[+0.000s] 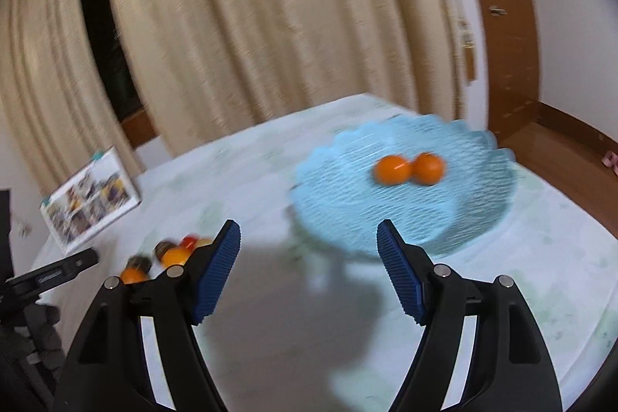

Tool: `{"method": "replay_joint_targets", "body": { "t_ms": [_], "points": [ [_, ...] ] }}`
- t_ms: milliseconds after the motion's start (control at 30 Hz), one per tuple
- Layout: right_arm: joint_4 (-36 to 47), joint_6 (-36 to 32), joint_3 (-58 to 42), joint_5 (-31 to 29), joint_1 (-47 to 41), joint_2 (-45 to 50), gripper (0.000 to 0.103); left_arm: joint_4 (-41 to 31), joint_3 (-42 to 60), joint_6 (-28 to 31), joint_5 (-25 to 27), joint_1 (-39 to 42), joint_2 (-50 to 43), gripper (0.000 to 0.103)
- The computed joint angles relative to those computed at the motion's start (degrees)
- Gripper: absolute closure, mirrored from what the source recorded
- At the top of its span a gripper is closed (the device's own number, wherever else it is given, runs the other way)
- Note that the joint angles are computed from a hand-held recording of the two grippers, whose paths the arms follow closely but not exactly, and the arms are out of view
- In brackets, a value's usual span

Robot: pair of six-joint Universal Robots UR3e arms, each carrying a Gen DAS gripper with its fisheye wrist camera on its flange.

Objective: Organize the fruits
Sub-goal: 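Move both grippers back from the basket toward the fruit pile, then grasp the small brown round fruit with the right gripper while the left gripper grasps the red tomato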

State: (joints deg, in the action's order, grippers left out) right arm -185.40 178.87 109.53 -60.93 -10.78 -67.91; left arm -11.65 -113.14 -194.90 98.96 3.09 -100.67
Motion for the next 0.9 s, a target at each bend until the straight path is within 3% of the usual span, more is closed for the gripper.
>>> {"method": "replay_joint_targets", "body": {
  "t_ms": [267,500,767,900],
  "points": [
    [8.2,-2.8,-4.1,0.3,5.7,2.0,0.028,2.5,-4.9,3.1,-3.9,1.8,-0.4,0.01],
    [10.9,-4.1,-6.4,-1.1,8.9,3.5,0.028,2.3,-5.5,5.1,-6.0,2.6,-2.1,0.033],
    [18.7,-6.5,-11.2,2.4,10.8,5.6,0.028,4.8,-6.7,6.6,-8.0,3.3,-2.2,0.047],
    [19.9,-7.2,-12.5,2.2,11.8,6.3,0.028,3.9,-7.8,6.9,-10.8,4.9,-0.9,0.048]
  ]
}}
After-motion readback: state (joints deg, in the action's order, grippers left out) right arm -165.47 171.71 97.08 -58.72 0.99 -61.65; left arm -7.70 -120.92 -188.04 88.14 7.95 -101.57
